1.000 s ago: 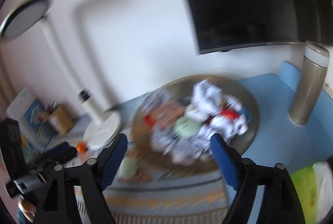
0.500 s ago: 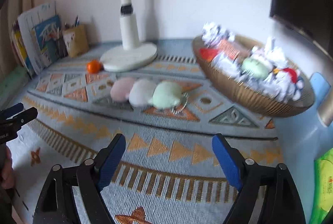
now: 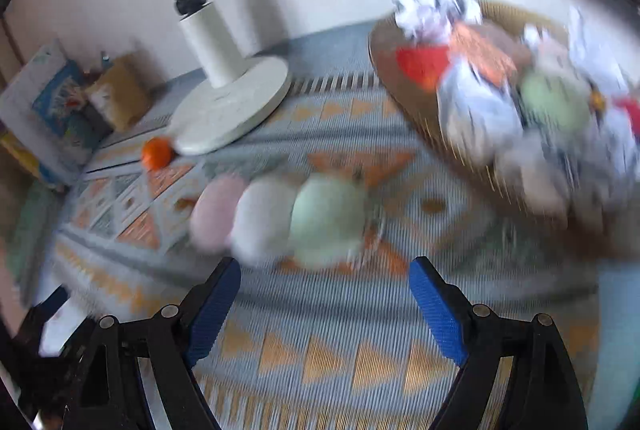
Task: Organize objects
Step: 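Move both grippers back to the rug toward the orange and plush skewer, then grasp the orange with the left gripper while the right grasps the pastel plush skewer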
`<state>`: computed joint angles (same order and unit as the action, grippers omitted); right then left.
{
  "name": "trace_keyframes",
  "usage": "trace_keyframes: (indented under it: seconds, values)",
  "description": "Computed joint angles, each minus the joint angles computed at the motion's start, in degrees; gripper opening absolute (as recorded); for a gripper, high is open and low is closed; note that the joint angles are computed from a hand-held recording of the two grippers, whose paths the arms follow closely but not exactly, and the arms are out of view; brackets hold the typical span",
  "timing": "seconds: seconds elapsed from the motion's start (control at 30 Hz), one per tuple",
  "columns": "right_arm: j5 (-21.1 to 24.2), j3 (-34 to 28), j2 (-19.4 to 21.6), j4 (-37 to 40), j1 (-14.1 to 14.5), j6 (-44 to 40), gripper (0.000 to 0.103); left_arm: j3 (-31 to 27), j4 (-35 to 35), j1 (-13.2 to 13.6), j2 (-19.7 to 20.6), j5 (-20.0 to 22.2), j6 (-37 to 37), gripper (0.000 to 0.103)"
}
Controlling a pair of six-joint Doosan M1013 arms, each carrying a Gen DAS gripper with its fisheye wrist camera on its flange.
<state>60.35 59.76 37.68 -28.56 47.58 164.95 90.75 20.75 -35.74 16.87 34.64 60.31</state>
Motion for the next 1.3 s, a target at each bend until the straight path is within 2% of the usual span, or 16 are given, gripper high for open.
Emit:
trace_keyframes:
  seconds: [0.03, 0.07, 0.2, 0.27, 0.3, 0.33, 0.4, 0.6, 0.67, 0.87, 0.9, 0.93, 1.0, 1.07, 1.2, 1.3]
  values:
    - [0.9, -1.0, 0.7, -0.1, -0.2, -0.7, 0.085, -0.3, -1.5, 0.1, 0.1, 0.3, 2.0, 0.102]
    - [-0.5, -1.0, 0.8, -0.1, -0.3, -1.4, 0.085, -0.5, -3.1, 0.3, 0.2, 0.3, 3.8, 0.102]
    - [-9.5, 0.6, -0.4, 5.7, 0.2, -10.1, 0.085, -3.1, -10.4, 1.9, 1.4, 0.1, 11.1, 0.102]
    - [-10.4, 0.5, -0.8, 10.4, 0.5, -16.1, 0.085, -6.2, -13.8, 3.0, 2.8, 1.3, 14.2, 0.102]
    - [-10.5, 0.9, -1.4, 9.7, 0.8, -17.2, 0.085, -7.6, -16.6, 3.6, 3.6, 1.1, 16.6, 0.102]
    - [-10.1, 1.2, -1.8, 7.3, 1.1, -16.6, 0.085, -8.8, -18.2, 4.1, 4.4, 0.7, 17.7, 0.102]
    - [-5.7, 0.4, -2.0, 0.6, 1.7, -15.1, 0.086, -12.8, -20.9, 4.9, 7.1, 1.6, 20.0, 0.102]
    - [-1.4, -3.8, 1.0, 4.3, 0.1, -24.0, 0.086, -20.5, -21.9, 4.8, 13.5, 3.7, 24.4, 0.100]
    - [-0.7, -5.1, 2.2, 4.8, -0.1, -26.7, 0.086, -22.1, -23.2, 4.7, 14.7, 4.2, 25.9, 0.096]
    - [-2.2, -5.4, 3.6, 5.0, -0.8, -29.1, 0.086, -25.1, -23.6, 4.1, 16.7, 6.6, 30.1, 0.061]
    - [-2.9, -5.1, 3.5, 5.3, -0.9, -29.3, 0.084, -25.3, -24.7, 4.1, 16.8, 6.7, 31.2, 0.047]
    - [-3.5, -4.9, 3.5, 6.1, -1.0, -29.6, 0.074, -25.3, -27.0, 4.3, 16.8, 6.8, 33.4, 0.036]
    - [-5.3, -3.9, 3.0, 6.4, -1.1, -29.2, 0.064, -24.6, -26.0, 4.1, 16.4, 6.1, 32.9, 0.034]
    - [-6.0, -3.5, 2.8, 6.2, -0.9, -28.3, 0.059, -23.5, -26.2, 4.0, 15.7, 5.5, 33.3, 0.034]
    - [-2.9, -4.6, 3.2, 3.6, 0.3, -22.8, 0.056, -19.1, -30.7, 4.2, 12.4, 3.4, 34.6, 0.034]
    - [-3.7, -2.7, 1.3, 1.5, 1.6, -15.3, 0.056, -14.5, -30.7, 4.0, 8.8, 1.9, 34.0, 0.034]
